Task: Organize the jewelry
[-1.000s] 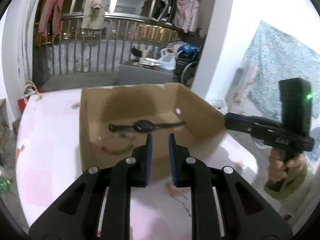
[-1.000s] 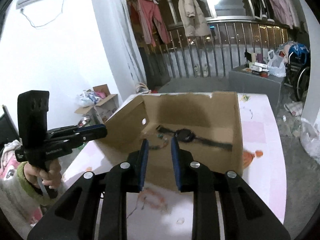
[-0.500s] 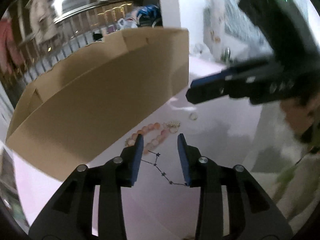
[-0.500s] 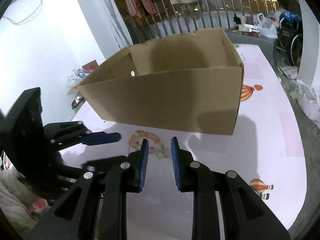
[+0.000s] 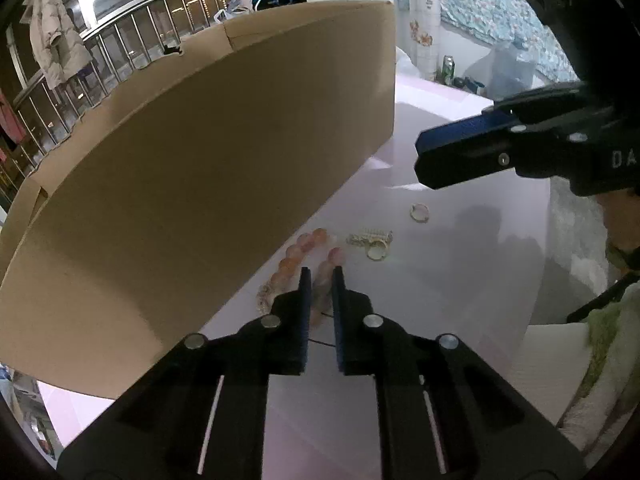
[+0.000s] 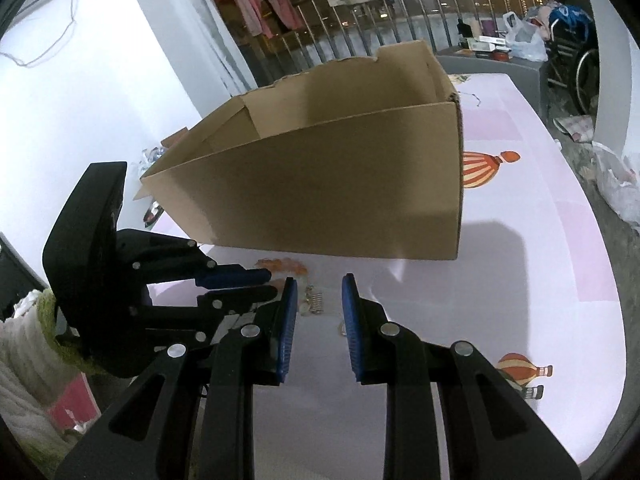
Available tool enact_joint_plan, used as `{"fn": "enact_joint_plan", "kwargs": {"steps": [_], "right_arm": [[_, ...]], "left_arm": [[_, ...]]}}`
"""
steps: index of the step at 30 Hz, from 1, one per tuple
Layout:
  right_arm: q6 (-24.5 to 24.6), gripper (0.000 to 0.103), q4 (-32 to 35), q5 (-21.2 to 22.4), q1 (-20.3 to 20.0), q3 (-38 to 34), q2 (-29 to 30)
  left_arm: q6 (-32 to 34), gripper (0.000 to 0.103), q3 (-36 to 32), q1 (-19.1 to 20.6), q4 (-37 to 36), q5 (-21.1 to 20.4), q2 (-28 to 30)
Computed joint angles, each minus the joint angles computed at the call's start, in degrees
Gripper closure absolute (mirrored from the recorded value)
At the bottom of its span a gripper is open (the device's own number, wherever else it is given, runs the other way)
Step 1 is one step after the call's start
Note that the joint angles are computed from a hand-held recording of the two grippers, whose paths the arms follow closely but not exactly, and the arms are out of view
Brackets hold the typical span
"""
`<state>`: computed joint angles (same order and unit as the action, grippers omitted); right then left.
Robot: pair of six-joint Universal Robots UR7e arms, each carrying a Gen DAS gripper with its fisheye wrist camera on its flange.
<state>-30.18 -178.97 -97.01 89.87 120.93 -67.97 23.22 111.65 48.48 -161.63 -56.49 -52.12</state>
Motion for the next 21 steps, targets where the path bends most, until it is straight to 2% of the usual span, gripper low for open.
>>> {"fn": "enact_joint_plan", "kwargs": {"steps": [8, 18, 21], "right_arm": [[0.1, 0.080, -1.0, 0.3, -0.2, 1.0, -0.8], [0.1, 0.080, -0.9, 0.6, 0.1, 1.8, -1.4], [0.2, 0.080, -0.4, 0.5, 0.3, 1.4, -1.2]], "left_arm": [[-4.2, 0.095, 0.2, 1.4, -7.4, -5.7, -3.1], [-20.7, 0.095, 4.8, 3.8, -9.3, -15.7, -11.5], [-25.4, 0.095, 6.6, 6.1, -9.7, -16.6, -12.7]]}}
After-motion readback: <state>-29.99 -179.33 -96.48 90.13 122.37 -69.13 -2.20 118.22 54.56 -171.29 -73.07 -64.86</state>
